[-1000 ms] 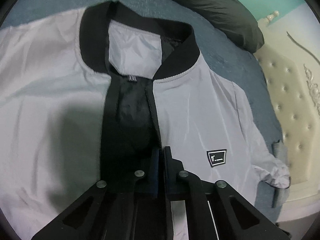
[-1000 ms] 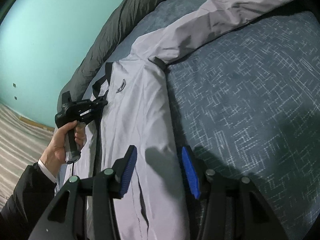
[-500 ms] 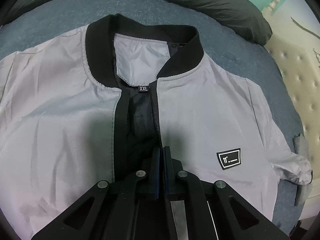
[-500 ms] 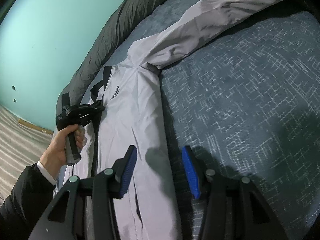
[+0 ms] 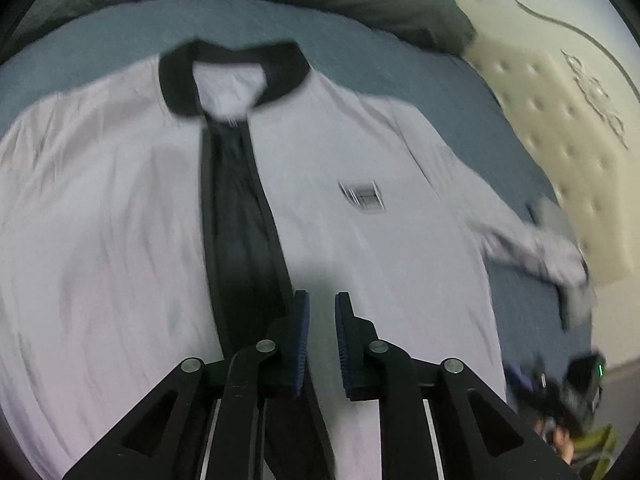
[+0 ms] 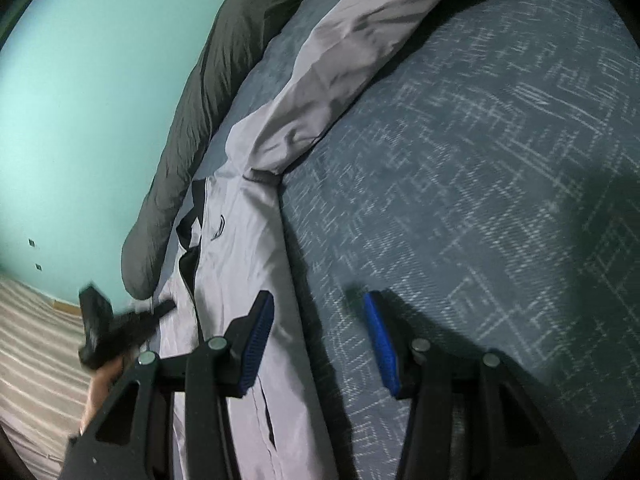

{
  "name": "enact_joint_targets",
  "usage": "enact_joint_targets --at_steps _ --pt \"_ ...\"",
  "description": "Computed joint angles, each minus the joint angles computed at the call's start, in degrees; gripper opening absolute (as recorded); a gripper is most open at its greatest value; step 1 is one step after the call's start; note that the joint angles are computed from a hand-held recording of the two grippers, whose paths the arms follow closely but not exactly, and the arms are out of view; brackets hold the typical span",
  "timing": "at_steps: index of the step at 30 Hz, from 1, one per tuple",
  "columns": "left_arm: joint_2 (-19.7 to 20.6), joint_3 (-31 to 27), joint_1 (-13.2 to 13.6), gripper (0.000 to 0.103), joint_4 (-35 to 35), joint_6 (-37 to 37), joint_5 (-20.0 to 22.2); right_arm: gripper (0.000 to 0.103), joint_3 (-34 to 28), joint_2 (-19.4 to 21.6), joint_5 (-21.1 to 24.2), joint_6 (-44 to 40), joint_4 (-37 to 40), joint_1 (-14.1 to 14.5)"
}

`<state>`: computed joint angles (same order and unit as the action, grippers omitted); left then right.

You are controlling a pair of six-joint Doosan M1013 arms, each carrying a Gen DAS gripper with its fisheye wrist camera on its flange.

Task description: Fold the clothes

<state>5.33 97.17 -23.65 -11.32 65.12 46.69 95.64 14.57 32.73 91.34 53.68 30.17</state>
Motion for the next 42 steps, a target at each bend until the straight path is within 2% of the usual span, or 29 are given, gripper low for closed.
enact_joint_targets --at_steps 4,10,14,20,23,28,35,37,38,42 --pt "-1.9 3.7 -2.0 0.026 -4.0 0.1 0.8 0.048 1.1 -0.6 -1.2 -0.2 2.2 -0.4" --pt "-4.0 8.4 -4.4 0.027 -8.2 1.0 0.5 0.048 2.5 -1.5 -3.1 -0.1 3.9 -0.9" --pt "-5.0 10.2 -5.6 0.027 -9.0 0.5 -0.4 0.048 3.0 -1.9 -3.4 -0.6 4.8 -1.3" --pt "-4.6 10.1 -6.8 0.026 -5.7 -1.0 -0.6 0.048 3.2 -1.9 -3.4 -1.5 6.0 -1.5" --pt "-4.6 9.8 -7.1 0.018 -3.1 -2.9 -0.5 0.048 3.0 -1.8 -3.7 -1.2 5.9 -1.1" --pt "-5.5 9.6 -8.0 0.018 3.2 -8.2 1.0 0.048 3.0 -1.7 -3.6 -1.2 5.9 -1.1" --pt "-5.6 10.6 -7.8 0.019 0.2 -4.9 0.8 0.048 2.6 -1.3 -3.9 -0.9 5.4 -0.7" --pt "-5.8 10.8 -7.7 0.014 -0.6 -4.2 0.5 0.048 2.5 -1.2 -3.9 -0.9 5.4 -0.7" --pt "-5.9 11.0 -7.7 0.0 -0.9 -3.7 0.4 0.048 2.5 -1.2 -4.0 -0.9 5.4 -0.7" --pt "-6.6 11.2 -8.0 0.0 -0.4 -3.2 0.2 0.048 2.3 -1.0 -3.9 -0.8 5.1 -0.6"
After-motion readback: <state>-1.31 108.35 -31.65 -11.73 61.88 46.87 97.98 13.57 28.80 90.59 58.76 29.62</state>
